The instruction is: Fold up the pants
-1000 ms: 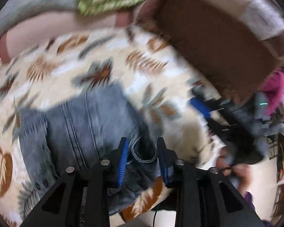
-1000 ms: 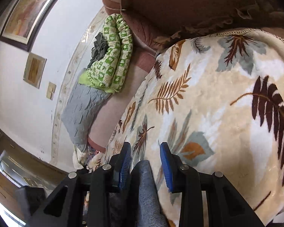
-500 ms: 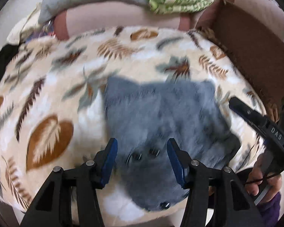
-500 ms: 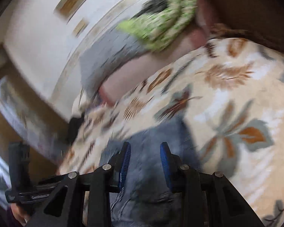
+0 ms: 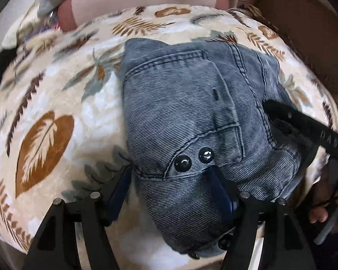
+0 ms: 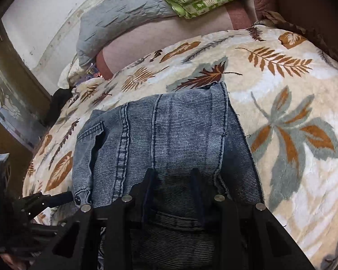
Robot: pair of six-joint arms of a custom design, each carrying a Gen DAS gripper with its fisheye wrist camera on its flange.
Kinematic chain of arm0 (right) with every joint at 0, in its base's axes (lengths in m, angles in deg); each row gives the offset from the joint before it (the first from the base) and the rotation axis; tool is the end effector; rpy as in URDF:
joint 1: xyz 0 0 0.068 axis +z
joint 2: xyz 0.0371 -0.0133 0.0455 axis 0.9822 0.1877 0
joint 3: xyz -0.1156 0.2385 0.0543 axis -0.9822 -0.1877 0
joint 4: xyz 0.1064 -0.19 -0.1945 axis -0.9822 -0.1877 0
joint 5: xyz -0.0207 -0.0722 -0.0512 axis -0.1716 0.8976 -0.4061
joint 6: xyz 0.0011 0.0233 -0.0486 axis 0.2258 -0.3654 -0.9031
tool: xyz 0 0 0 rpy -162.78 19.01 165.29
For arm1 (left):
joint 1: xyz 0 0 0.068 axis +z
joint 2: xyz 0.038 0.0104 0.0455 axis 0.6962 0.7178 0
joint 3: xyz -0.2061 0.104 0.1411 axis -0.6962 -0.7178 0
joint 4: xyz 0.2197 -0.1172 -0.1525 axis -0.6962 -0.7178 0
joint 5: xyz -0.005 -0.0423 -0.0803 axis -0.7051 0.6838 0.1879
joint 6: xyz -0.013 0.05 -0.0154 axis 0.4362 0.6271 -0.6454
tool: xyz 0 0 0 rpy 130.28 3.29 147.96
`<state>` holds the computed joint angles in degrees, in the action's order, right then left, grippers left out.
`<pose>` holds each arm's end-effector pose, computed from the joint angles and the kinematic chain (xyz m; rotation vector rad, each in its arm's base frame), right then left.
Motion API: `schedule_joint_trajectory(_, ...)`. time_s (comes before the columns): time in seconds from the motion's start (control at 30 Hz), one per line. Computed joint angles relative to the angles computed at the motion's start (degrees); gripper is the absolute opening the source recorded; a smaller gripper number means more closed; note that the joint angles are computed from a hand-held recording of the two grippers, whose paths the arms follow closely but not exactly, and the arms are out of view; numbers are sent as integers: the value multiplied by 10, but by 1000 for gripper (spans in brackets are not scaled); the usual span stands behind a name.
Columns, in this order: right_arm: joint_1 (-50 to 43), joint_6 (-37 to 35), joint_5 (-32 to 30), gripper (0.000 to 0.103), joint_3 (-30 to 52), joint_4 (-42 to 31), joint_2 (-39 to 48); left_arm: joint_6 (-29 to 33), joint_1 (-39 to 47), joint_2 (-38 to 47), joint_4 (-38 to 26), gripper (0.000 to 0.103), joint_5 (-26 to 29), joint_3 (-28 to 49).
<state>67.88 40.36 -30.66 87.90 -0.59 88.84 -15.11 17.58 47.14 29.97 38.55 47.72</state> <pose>0.3097 -0.0387 0.0788 -0.3519 2.4772 0.7329 0.2276 -0.1065 0.1183 -0.2142 2.7463 -0.0240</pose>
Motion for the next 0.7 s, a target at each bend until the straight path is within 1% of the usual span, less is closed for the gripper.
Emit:
schedule_joint_trajectory(0.03, -5, 4, -8, 36, 4, -14, -7, 4, 4, -21, -12, 71, -4, 0)
schedule_joint_trajectory(0.07, -13, 15, -23, 36, 8, -22, -17, 8, 1, -43, -21, 71, -22, 0)
schedule_joint_trajectory(0.13, -21, 32, -41, 36, 7, -15, -37, 24, -5, -91, -38, 71, -71, 7)
schedule_joint_trajectory(0.2, -19, 43, -52, 36, 14, -13, -55, 34, 4, -102, -42, 71, -87, 24)
schedule_joint_trajectory(0.23, -13, 47, -52, 36, 20, -15, -58, 39, 13, -90, -42, 72, -92, 40)
schedule_joint_trajectory(0.3, 8, 56, -37, 36, 39, -16, -54, 55, 32, -40, -47, 72, -95, 83)
schedule_joint_trajectory(0.43, 47, 78, -11, 36, 88, -23, -7, 65, 61, 78, -24, 72, -88, 148)
schedule_joint_trajectory(0.5, 61, 92, 8, 36, 108, -21, 20, 59, 68, 112, -22, 72, -90, 169)
schedule_joint_trajectory(0.53, 66, 96, 13, 41, 116, -21, 32, 56, 70, 131, -20, 72, -89, 179)
schedule_joint_trajectory(0.57, 71, 105, 25, 51, 123, -18, 46, 55, 73, 154, -18, 72, -84, 193)
schedule_joint_trajectory(0.63, 80, 120, 59, 61, 134, -13, 68, 52, 76, 184, -15, 72, -77, 208)
schedule_joint_trajectory(0.7, 83, 117, 72, 61, 152, -25, 94, 52, 75, 210, -7, 72, -78, 217)
